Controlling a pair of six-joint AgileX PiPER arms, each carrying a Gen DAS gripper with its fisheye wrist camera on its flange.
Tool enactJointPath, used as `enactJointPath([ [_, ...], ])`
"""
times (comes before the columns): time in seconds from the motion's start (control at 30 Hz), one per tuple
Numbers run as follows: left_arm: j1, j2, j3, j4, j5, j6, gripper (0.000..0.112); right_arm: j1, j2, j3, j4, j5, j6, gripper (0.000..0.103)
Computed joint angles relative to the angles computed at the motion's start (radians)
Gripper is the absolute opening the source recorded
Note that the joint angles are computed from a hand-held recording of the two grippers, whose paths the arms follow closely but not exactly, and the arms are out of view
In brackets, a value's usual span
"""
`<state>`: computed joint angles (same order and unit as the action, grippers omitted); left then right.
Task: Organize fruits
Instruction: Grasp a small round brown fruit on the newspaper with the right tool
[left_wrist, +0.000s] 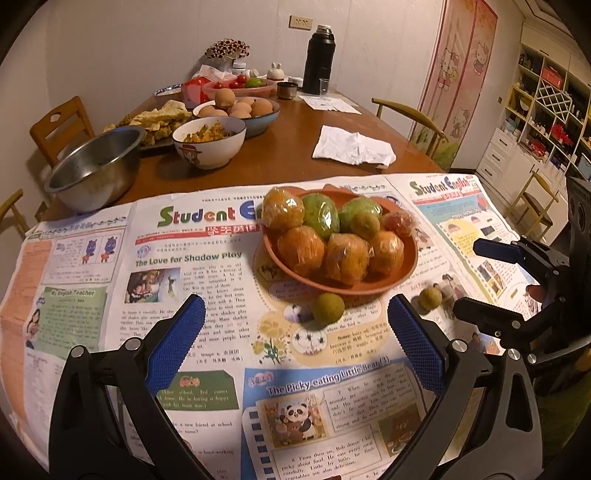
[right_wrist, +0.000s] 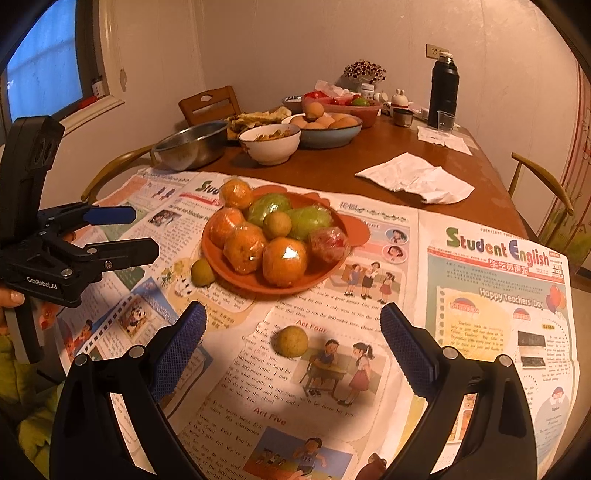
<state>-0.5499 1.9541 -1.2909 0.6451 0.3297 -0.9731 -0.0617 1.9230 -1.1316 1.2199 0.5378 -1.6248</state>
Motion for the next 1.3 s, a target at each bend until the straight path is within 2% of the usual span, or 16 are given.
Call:
enactJointPath([
  [0.43,0.0,0.035,0.023,-0.119,-0.051,0.108,0.092,0.03,0.038,0.011,-0.068,-0.038,0.048,0.093],
  [0.53,0.002,0.048,0.015,-0.169,-0.063,0.16,0.086,0.028,0.057,-0.007,-0.108,-0.037,0.091,0.072],
  [0.6,0.004,0.056,0.008,-0.203,-0.07,0.195,0.082,0.027,0.07,-0.021,-0.13,-0.029,0.112,0.067],
  [0.67,0.007,0.066,-0.003,-0.233,-0.073,0.224,0.075,0.027,0.076,-0.028,-0.14,-0.025,0.12,0.053],
  [0.97,0.021,0.125,-0.077,-0.442,-0.051,0.448,0.054,0.044,0.105,-0.046,-0.135,-0.047,0.09,0.024],
  [1.03,0.024,0.138,-0.092,-0.479,-0.048,0.491,0.051,0.039,0.106,-0.045,-0.127,-0.04,0.077,0.021],
  [1.3,0.036,0.181,-0.147,-0.546,-0.025,0.562,0.032,0.02,0.112,-0.058,-0.114,0.012,0.057,0.021],
])
